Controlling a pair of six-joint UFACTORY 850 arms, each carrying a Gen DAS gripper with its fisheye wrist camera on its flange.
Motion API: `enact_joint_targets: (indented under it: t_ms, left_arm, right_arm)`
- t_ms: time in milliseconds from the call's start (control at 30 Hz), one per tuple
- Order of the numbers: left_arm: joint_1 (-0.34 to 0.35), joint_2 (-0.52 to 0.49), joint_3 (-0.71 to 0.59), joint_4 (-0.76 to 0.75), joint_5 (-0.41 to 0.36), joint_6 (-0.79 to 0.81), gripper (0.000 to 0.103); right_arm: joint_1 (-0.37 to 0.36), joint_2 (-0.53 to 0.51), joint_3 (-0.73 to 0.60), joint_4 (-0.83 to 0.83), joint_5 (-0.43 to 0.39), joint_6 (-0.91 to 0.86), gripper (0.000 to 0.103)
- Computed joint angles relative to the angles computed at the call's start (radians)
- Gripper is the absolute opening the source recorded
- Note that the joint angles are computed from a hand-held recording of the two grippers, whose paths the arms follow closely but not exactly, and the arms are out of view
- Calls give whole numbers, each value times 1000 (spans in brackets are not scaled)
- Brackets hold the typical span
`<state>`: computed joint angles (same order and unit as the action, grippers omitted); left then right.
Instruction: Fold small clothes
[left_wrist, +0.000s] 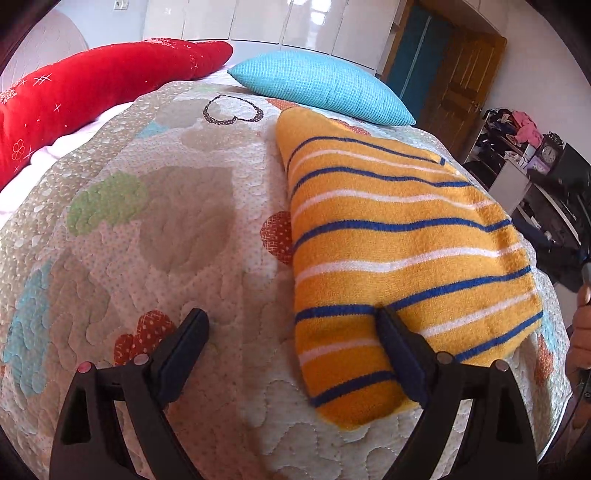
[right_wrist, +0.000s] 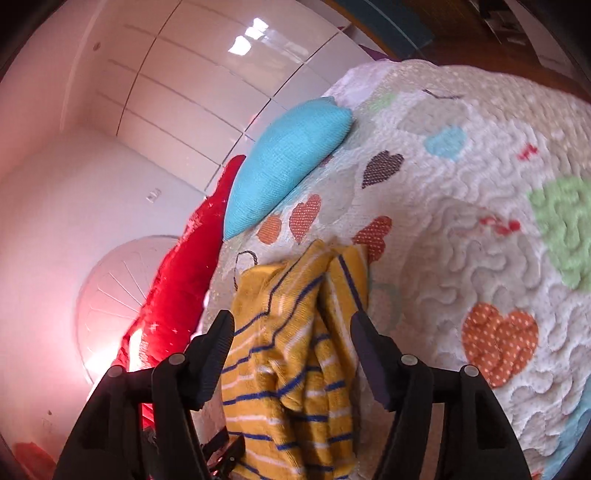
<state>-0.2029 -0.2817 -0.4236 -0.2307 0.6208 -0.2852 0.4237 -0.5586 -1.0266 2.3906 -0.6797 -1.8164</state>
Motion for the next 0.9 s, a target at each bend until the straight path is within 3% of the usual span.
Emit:
enact_joint_targets:
  t_ms: [67,100,133,233,300,367,467,533,600,667,767,833,900]
  left_arm:
    - [1,0,1,2,2,-2,92]
    - [3,-2,1,7,5,-6,92]
    - [3,-2,1,5,6,-4,92]
    - [4,-3,0,1,6,1,93]
    - [6,-4,-1,5,5,2,94]
    - [8,-7,-3,4,4,7,94]
    - [8,-9,-7,-6,2,15,94]
    - [4,-9,-7,-19,3,23,95]
    - [1,-10,-9,-31,0,33,95]
    - [-1,-9,-9,-36,-1,34,95]
    - [-1,-8,-8,-29,0,25,95]
    - [3,-8,-6,-22,2,19,95]
    - [5,-7,-5,-13,4,12,96]
  right_arm:
    - [37,-36,-103,-129,152,78,69]
    - [50,-62,-153,-233,198,161,47]
    - [61,-90,-193,-338,220,241,17]
    - [107,-140,-278,-652,430,465,15]
    - [100,-161,-290,-812,481,636,15]
    - [84,-153,-271,-806,481,643,22]
    - [88,-88,-228,-533,554,380,27]
    - [71,-42,-205,-331,475,204,28]
    - [60,-45,-210,-261,345,152,28]
    - [65,-90,-264,-359,242,238,29]
    - [64,-202,-394,-608,79,503,39]
    - [67,-251,-440,-664,76,603,39]
    - [73,-261,-443,-693,211,666,30]
